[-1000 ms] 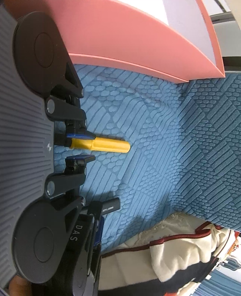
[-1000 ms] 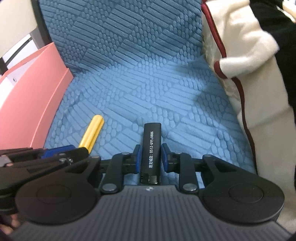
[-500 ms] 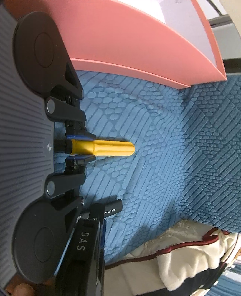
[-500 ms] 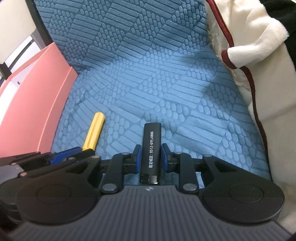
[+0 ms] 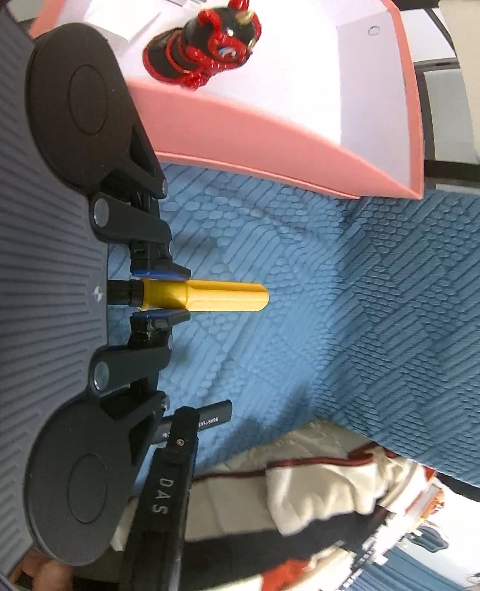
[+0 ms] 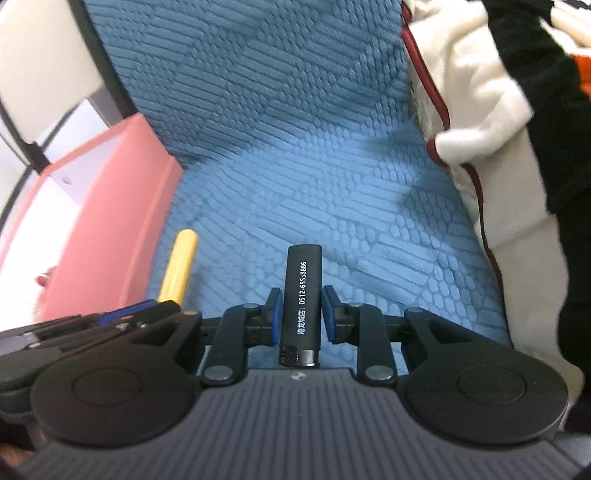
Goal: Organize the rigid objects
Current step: 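Carry the screwdriver with the left tool while the right tool carries the USB stick to the box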
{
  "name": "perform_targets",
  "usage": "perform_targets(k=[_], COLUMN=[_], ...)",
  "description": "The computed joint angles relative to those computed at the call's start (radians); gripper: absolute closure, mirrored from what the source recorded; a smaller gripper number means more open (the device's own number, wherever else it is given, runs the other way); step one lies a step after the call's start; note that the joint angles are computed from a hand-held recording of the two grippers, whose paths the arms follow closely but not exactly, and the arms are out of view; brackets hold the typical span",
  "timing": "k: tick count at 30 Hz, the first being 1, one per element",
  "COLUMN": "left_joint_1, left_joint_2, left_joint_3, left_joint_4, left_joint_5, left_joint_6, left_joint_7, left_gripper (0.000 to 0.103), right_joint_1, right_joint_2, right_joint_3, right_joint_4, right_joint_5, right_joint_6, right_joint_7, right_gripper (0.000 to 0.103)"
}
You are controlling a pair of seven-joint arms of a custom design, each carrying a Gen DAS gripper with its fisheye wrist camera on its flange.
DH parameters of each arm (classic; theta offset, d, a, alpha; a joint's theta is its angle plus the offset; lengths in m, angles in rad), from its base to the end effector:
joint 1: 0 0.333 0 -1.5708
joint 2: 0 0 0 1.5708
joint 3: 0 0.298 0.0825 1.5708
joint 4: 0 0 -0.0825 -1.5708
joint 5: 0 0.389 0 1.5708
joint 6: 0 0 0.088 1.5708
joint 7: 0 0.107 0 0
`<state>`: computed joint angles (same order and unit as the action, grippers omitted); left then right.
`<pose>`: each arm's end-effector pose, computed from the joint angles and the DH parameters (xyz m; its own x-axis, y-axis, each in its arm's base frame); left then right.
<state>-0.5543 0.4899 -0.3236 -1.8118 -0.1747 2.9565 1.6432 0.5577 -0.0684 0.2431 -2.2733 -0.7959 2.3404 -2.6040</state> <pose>0.4704 -0.5077 0.3401 -0.6858 -0.6889 0.2349 -0.6595 0.4517 -0.6009 0.3757 0.3722 0.3807 -0.6176 -0.7412 -0.2631 -0.5525 0.6469 -0.5256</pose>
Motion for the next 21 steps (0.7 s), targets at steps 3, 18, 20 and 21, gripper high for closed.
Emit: perform_targets(k=[3, 18, 20, 21], left_joint_1=[0.044, 0.14, 0.149, 0.153], left_joint_2=[-0.044, -0.269, -0.292, -0.302], left_joint_3=[-0.043, -0.078, -0.069, -0.064], left_joint_4=[-0.025, -0.055, -0.047, -0.045], left_joint_5=[-0.042, -0.258, -0.283, -0.296], left_joint_6=[-0.004, -0.076, -0.092, -0.095], left_joint_7=[0.028, 0.153, 0.17, 0.181], left_gripper=[0.084, 0.084, 0.084, 0.084], right_joint_1=[0.011, 0.035, 0.039, 0.042], right_joint_2=[-0.02, -0.038, -0.016, -0.007], right_joint_3=[0.012, 0.051, 0.052, 0.05], right_joint_4=[0.029, 0.247, 0.3, 0.323], right_joint_5=[0.005, -0.035, -0.052, -0.06], right_joint_6=[-0.039, -0.224, -0.243, -0.248], right_joint_7=[-0.02, -0.147, -0.178, -0.193], right_gripper=[0.077, 0.077, 0.077, 0.077])
